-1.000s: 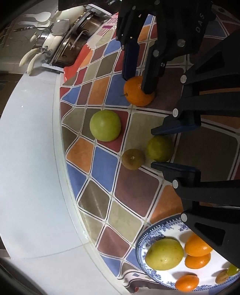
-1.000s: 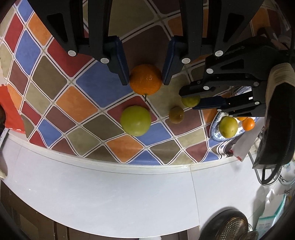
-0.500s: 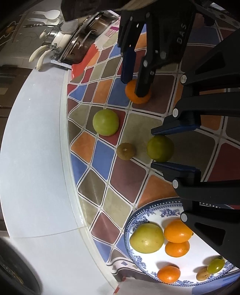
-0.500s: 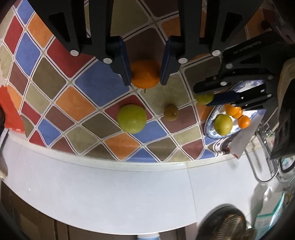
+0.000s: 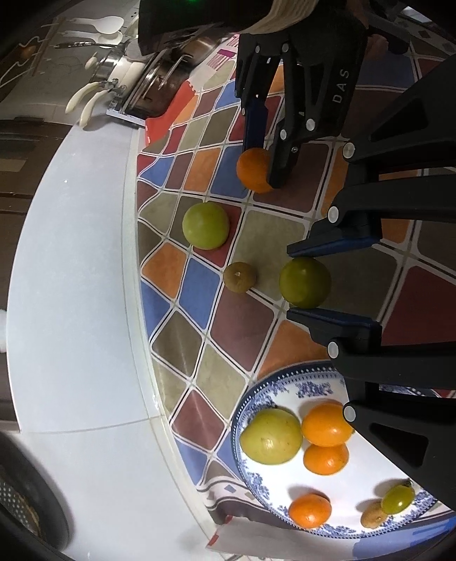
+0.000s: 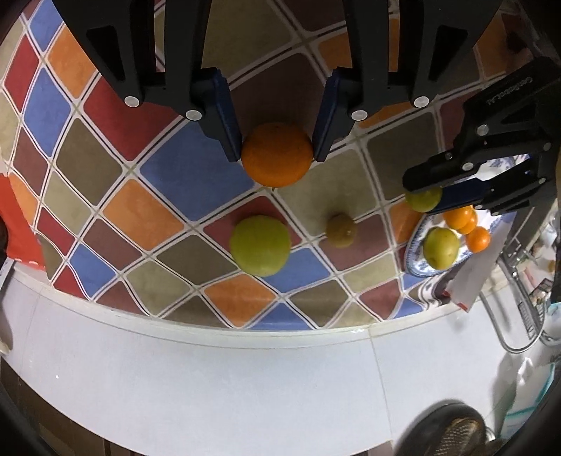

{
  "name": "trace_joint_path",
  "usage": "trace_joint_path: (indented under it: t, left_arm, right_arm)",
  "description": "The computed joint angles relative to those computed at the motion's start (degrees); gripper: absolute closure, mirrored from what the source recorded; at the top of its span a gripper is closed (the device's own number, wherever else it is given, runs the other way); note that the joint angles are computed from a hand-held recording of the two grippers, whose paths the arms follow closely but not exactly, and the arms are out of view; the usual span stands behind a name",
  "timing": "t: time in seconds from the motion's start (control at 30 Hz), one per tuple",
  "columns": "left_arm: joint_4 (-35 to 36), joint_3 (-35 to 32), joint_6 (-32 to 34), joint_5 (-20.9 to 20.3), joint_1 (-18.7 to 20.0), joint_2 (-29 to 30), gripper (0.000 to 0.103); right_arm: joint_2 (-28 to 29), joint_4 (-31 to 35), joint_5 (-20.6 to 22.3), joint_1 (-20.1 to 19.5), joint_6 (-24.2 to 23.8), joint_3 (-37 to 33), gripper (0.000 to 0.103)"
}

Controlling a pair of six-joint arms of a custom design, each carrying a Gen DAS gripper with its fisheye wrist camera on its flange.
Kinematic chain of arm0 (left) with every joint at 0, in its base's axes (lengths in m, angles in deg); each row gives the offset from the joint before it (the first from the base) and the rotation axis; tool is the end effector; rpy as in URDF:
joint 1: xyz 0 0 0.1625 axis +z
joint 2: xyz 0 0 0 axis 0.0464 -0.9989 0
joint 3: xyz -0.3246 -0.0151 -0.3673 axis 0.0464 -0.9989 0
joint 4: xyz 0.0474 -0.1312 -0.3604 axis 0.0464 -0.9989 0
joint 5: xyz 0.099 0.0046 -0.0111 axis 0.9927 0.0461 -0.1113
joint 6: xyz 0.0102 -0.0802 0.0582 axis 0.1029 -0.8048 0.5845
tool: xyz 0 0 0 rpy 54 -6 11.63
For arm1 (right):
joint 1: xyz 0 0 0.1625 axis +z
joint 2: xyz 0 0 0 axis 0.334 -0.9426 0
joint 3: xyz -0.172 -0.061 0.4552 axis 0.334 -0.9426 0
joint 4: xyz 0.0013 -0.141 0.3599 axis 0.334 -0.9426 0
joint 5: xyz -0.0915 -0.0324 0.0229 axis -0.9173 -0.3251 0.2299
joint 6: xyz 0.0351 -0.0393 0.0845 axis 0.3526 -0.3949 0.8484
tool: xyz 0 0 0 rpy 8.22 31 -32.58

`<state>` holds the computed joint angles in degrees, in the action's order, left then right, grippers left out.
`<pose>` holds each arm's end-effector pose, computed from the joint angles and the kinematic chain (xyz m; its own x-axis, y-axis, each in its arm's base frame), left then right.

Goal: Organize fruits
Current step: 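Carry the green fruit with the left tool while the right tool carries the tangerine to the plate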

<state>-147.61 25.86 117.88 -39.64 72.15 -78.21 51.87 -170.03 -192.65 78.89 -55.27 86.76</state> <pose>-0.0619 -0.8311 0.1105 -0.5424 0.6995 -0.4654 0.8306 0.5296 -0.1719 0.1825 -0.7789 0.0171 -0.7434 0.1471 0.6525 -0.3236 0.7747 -0.5432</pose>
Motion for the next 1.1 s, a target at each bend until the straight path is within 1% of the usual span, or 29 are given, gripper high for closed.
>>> trace_joint_path:
  t: [0.13, 0.27, 0.4, 0.6, 0.73, 0.9, 1.1]
  left_arm:
    - [-2.07, 2.16, -0.08, -0.45, 0.14, -1.71, 0.074]
    - [-4.5, 4.67, -0.18, -0.89, 0.37, -3.8, 0.074]
    - [-7.08, 6.82, -0.66, -1.12, 0.73, -6.0, 0.074]
    - [-10.69, 8.23, -0.47, -0.03, 1.22, -8.27, 0.074]
    - [-12.32, 7.38, -0.64, 1.22, 2.03, -8.78, 0.074]
    - [-13.33, 4.89, 0.03, 3.49, 3.04, -8.02, 0.074]
    - [-10.56, 0.08, 0.9, 4.72, 4.49, -6.05, 0.074]
  right_arm:
    - [0.33, -1.97, -0.25, 1.3, -2.31, 0.29, 0.061]
    - [0.38, -3.35, 0.77, 2.73, -3.83, 0.73, 0.061]
    - [0.67, -3.12, 3.11, 4.08, -4.9, 0.48, 0.061]
    - [2.15, -2.34, 6.75, 5.74, -6.88, -1.67, 0.061]
    - [4.08, 0.36, 9.61, 6.53, -8.0, -5.41, 0.061]
    - [6.63, 5.37, 11.9, 6.91, -9.51, -10.76, 0.061]
    - [9.78, 13.22, 14.12, 6.63, -9.59, -17.71, 0.061]
